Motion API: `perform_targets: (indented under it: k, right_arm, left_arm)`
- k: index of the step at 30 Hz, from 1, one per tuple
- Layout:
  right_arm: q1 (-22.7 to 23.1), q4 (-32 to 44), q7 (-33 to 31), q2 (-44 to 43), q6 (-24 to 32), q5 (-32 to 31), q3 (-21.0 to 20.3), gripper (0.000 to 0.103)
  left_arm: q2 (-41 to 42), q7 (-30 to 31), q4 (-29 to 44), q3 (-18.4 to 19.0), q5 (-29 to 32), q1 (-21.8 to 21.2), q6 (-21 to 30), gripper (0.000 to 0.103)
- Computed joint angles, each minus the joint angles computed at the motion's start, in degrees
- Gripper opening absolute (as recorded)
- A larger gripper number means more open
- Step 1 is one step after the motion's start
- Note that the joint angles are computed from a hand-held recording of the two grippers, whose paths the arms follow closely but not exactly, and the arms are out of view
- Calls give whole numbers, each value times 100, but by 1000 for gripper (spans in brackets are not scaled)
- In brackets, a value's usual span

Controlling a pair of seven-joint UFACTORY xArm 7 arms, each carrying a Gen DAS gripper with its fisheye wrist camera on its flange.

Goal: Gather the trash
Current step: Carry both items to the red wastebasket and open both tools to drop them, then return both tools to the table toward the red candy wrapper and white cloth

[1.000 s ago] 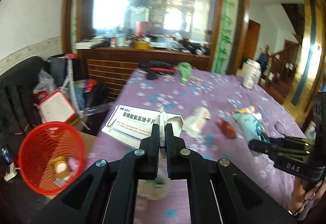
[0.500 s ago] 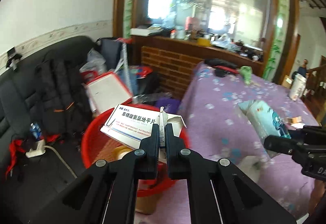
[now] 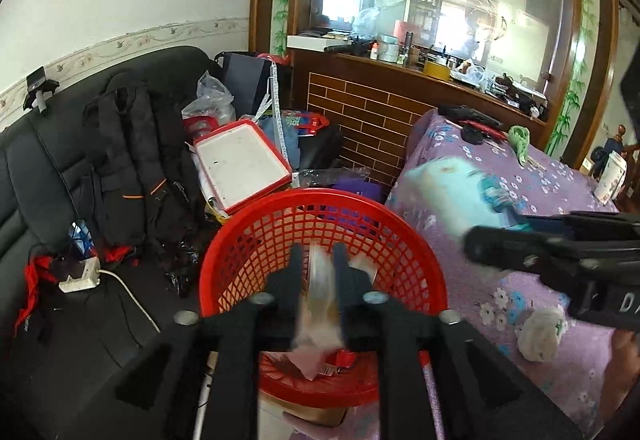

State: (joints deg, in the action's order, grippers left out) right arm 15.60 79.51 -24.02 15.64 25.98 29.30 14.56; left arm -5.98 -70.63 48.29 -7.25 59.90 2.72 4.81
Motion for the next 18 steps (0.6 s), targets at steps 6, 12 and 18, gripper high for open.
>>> perform_targets:
  k: [6, 12, 18]
  right_arm:
    - [-148, -328, -163, -254, -277, 320, 51, 52]
    - [-388, -1189, -900, -1100, -422, 1267, -164, 52]
    - [-393, -2024, -1473, -1875, -384, 2062, -797, 52]
  left_arm:
    - [-121, -541, -98, 20, 453, 163, -160, 46]
    - [-311, -699, -205, -255, 534, 290, -274, 47]
    - [-317, -660, -150, -616, 536, 131, -267, 53]
